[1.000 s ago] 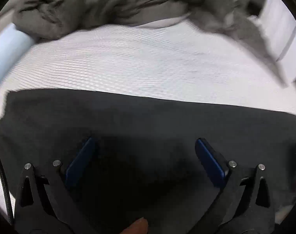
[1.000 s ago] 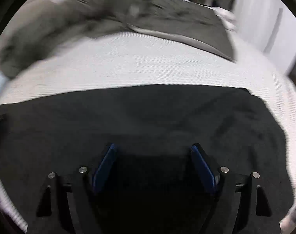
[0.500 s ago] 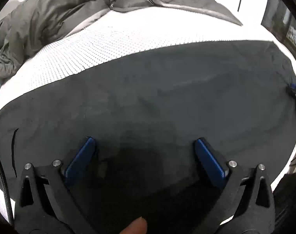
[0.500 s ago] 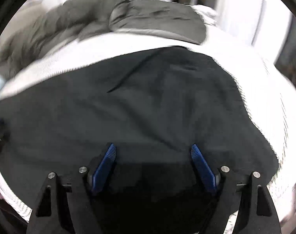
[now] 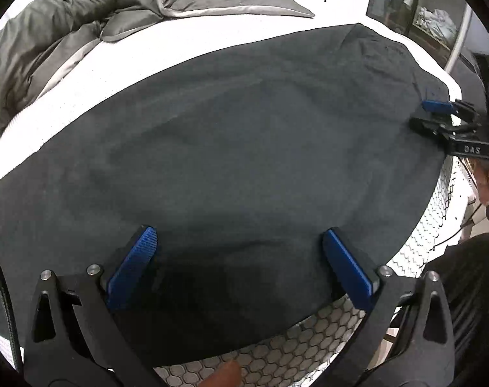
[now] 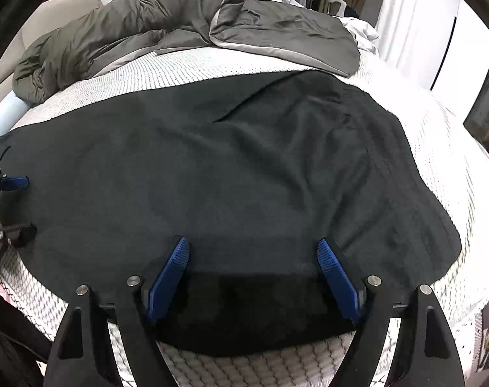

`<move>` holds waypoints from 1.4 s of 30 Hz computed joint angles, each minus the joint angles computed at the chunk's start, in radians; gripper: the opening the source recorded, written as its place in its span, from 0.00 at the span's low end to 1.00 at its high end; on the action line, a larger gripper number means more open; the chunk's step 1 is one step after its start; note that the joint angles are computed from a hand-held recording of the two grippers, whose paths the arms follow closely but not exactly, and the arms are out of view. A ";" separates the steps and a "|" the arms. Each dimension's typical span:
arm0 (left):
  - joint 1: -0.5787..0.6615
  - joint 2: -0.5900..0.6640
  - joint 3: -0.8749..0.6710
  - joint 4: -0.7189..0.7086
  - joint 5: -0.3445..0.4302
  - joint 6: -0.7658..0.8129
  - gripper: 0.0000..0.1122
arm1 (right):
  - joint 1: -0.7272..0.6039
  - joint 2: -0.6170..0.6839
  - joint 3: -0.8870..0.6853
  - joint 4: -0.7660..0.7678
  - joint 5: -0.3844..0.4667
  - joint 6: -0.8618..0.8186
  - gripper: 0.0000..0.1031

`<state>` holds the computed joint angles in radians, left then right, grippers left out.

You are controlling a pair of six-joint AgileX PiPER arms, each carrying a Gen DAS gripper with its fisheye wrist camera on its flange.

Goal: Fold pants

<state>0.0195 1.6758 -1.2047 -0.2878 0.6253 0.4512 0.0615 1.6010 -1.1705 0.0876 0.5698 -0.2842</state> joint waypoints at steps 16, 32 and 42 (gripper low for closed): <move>-0.094 0.016 0.008 0.079 -0.097 -0.161 0.92 | 0.323 0.144 -0.122 -0.231 -0.026 0.340 0.82; -0.085 0.012 0.005 0.085 -0.090 -0.186 0.92 | -0.147 -0.146 0.135 0.473 0.002 -0.242 0.83; -0.095 0.020 0.001 0.108 -0.118 -0.246 0.92 | -0.534 -0.015 0.083 0.890 0.282 -0.402 0.82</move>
